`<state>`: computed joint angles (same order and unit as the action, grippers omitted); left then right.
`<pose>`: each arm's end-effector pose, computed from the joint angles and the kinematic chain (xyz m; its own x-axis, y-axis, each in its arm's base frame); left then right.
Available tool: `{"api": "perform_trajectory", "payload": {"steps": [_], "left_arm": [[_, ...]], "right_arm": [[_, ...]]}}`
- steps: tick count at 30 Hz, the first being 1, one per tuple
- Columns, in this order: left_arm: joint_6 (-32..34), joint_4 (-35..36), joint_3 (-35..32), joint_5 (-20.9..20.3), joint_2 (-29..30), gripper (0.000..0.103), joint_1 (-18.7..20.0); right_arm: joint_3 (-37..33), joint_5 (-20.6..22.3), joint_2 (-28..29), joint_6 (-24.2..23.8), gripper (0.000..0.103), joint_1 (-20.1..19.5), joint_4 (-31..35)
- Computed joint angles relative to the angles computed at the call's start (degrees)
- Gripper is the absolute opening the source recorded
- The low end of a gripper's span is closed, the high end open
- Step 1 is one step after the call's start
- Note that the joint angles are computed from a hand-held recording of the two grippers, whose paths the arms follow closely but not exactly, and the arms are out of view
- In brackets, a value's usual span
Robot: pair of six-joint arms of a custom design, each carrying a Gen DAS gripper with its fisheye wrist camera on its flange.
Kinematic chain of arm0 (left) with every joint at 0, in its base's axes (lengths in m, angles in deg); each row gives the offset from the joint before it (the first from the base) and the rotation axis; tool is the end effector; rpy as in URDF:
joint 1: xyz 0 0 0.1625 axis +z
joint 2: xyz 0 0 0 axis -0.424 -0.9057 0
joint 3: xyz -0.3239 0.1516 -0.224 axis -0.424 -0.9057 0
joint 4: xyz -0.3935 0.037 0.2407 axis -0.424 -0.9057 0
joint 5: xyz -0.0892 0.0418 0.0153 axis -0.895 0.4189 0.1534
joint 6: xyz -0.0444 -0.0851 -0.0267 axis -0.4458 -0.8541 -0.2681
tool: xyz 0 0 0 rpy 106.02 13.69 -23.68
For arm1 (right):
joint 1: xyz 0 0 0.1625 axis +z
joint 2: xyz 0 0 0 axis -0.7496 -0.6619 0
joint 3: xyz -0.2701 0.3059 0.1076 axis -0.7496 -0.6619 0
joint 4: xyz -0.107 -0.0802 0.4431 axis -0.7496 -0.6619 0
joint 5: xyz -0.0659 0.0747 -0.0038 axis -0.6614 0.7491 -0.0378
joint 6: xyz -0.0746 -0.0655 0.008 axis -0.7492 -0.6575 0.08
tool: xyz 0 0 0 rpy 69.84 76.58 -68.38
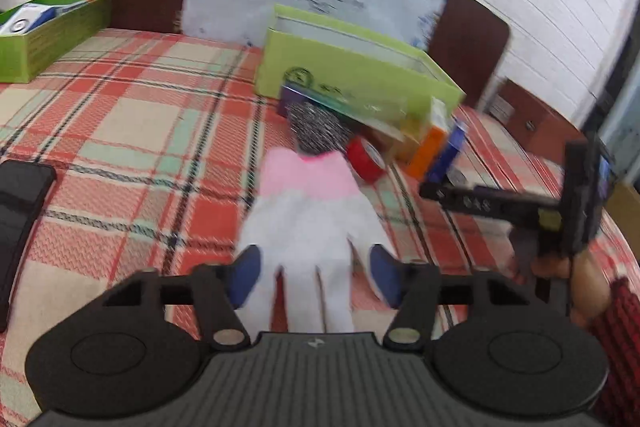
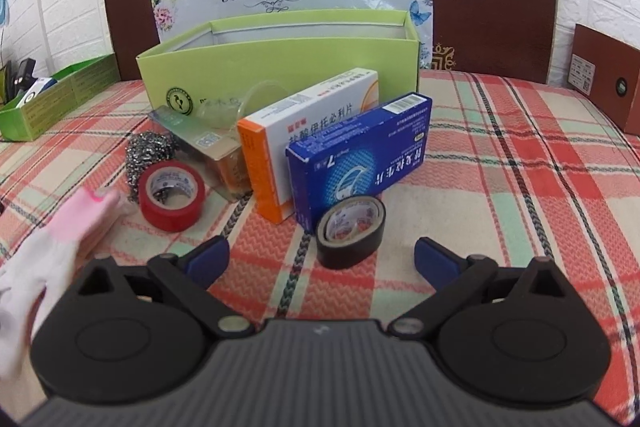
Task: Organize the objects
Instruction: 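Grasp the white glove with left gripper while right gripper grasps the black tape roll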
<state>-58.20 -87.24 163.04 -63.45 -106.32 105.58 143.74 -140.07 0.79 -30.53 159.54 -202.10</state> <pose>0.0411 -0.6751 0.3772 -0.8252 0.3833 -0.4148 0.5588 0.6609 -0.5010 0.3346 -0.6985 -0.0603 -0.7425 0.0969 0.6628 -0.4878 0.5999 -0.6342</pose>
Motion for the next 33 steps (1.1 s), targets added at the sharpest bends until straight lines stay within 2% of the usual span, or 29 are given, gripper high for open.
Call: {"api": "perform_trajectory", "payload": {"steps": [3, 5, 7, 9, 12, 13, 14, 16, 21, 24, 26, 28, 33], "left_arm": [[-0.36, -3.38, -0.84, 1.49, 2.03, 0.071, -0.09], [-0.18, -3.57, -1.90, 3.23, 3.44, 0.078, -0.17], [-1.24, -2.66, -2.62, 5.56, 4.25, 0.078, -0.41], [-1.59, -1.90, -2.89, 4.52, 4.43, 0.078, -0.09], [0.32, -2.06, -2.53, 3.28, 4.42, 0.079, 0.00], [0.98, -0.78, -2.82, 2.42, 4.38, 0.072, 0.07], [1.61, 0.44, -3.07, 1.83, 4.38, 0.056, 0.00], [2.47, 3.30, -3.67, 1.14, 4.45, 0.032, -0.19], [4.44, 4.58, -2.81, 0.31, 4.11, 0.032, -0.62], [4.30, 3.88, -2.63, 0.39, 4.33, 0.036, -0.65], [2.97, 4.42, -3.20, -0.17, 4.67, 0.049, -0.55], [1.63, 4.36, -3.39, -0.63, 4.89, 0.055, -0.58], [3.31, 3.52, -2.93, 0.10, 5.07, 0.053, -1.12]], "right_arm": [[-1.52, -0.75, 0.61, -0.90, 0.087, -0.12, 0.23], [-1.81, -0.68, 0.73, -1.14, 0.076, -0.20, 0.08], [-1.83, -0.73, 0.79, -1.44, 0.051, -0.21, -0.11], [-1.89, -1.69, 1.14, -3.19, 0.036, 0.13, -1.42], [2.11, 0.24, -1.17, -1.87, 0.036, 0.62, -0.25], [3.77, 1.34, -2.10, -1.45, 0.036, 0.88, 0.36], [5.33, 2.36, -2.86, -1.24, 0.036, 1.23, 0.83], [7.60, 3.47, -3.78, -1.55, 0.036, 2.10, 1.87], [9.57, 4.55, -4.30, -0.41, 0.037, 3.22, 3.30], [9.15, 4.00, -3.83, -0.51, 0.039, 3.30, 2.45], [9.14, 3.92, -3.82, -0.53, 0.040, 3.28, 2.34], [9.15, 3.73, -3.80, -0.57, 0.041, 3.33, 2.28], [9.21, 3.40, -3.69, 0.10, 0.043, 3.36, 2.42]]}}
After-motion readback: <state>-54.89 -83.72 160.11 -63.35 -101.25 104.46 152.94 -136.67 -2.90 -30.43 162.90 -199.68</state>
